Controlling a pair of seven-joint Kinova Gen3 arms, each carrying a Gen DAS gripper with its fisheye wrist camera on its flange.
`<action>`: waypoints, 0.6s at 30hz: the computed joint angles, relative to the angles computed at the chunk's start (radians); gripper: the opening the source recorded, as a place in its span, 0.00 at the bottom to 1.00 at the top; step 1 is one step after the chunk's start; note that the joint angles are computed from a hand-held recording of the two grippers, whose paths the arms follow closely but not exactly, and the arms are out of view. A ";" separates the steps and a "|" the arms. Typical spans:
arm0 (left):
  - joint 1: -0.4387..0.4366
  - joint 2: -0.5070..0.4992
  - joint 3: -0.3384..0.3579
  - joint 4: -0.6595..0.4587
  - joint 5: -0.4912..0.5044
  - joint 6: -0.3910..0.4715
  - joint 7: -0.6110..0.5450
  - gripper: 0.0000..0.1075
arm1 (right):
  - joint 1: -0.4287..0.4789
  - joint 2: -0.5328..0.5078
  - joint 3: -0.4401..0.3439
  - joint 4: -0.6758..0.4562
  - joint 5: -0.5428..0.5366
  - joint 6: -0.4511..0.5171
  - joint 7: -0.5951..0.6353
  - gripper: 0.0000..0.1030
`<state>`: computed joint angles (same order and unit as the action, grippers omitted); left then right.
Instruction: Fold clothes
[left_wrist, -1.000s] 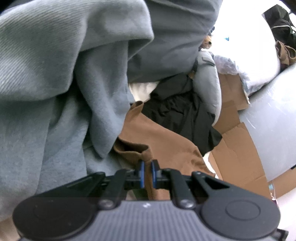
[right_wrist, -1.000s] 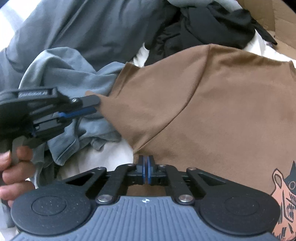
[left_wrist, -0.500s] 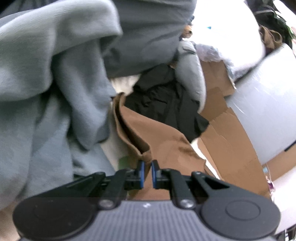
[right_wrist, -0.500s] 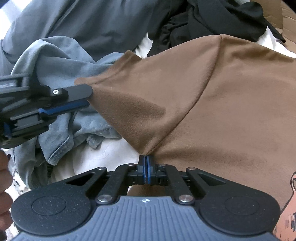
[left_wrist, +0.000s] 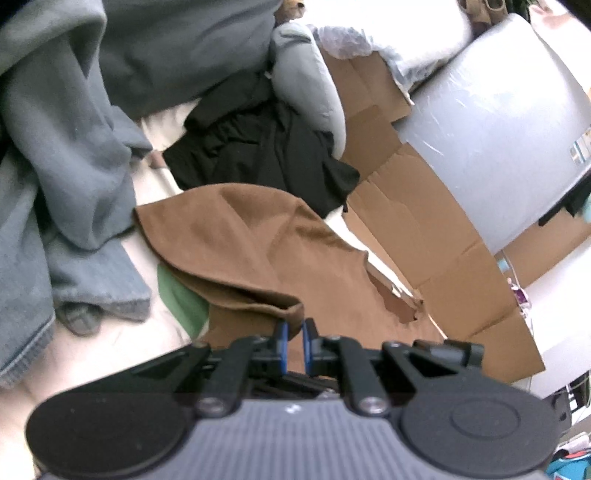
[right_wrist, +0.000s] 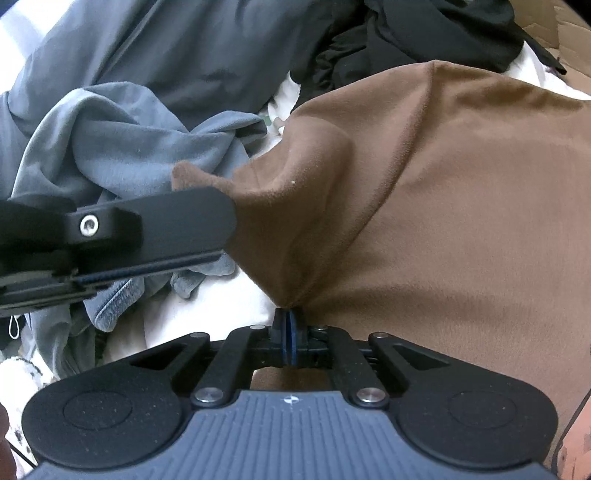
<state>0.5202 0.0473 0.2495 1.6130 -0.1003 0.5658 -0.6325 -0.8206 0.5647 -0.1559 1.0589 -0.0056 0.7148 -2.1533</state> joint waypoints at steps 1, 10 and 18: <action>-0.001 0.001 0.001 -0.003 0.007 0.005 -0.013 0.08 | -0.004 -0.004 0.005 0.011 0.002 -0.012 -0.009 0.05; -0.031 -0.010 -0.001 0.007 0.146 0.036 -0.174 0.07 | 0.111 -0.011 -0.113 0.033 -0.100 -0.015 0.161 0.28; -0.026 -0.011 0.005 0.009 0.127 0.062 -0.179 0.07 | 0.134 -0.039 -0.090 -0.055 -0.177 0.237 0.348 0.55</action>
<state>0.4941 0.0365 0.2542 1.6225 0.0269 0.6278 -0.8115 -0.6869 0.5262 -0.2460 1.0039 -0.1822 0.9523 -1.8055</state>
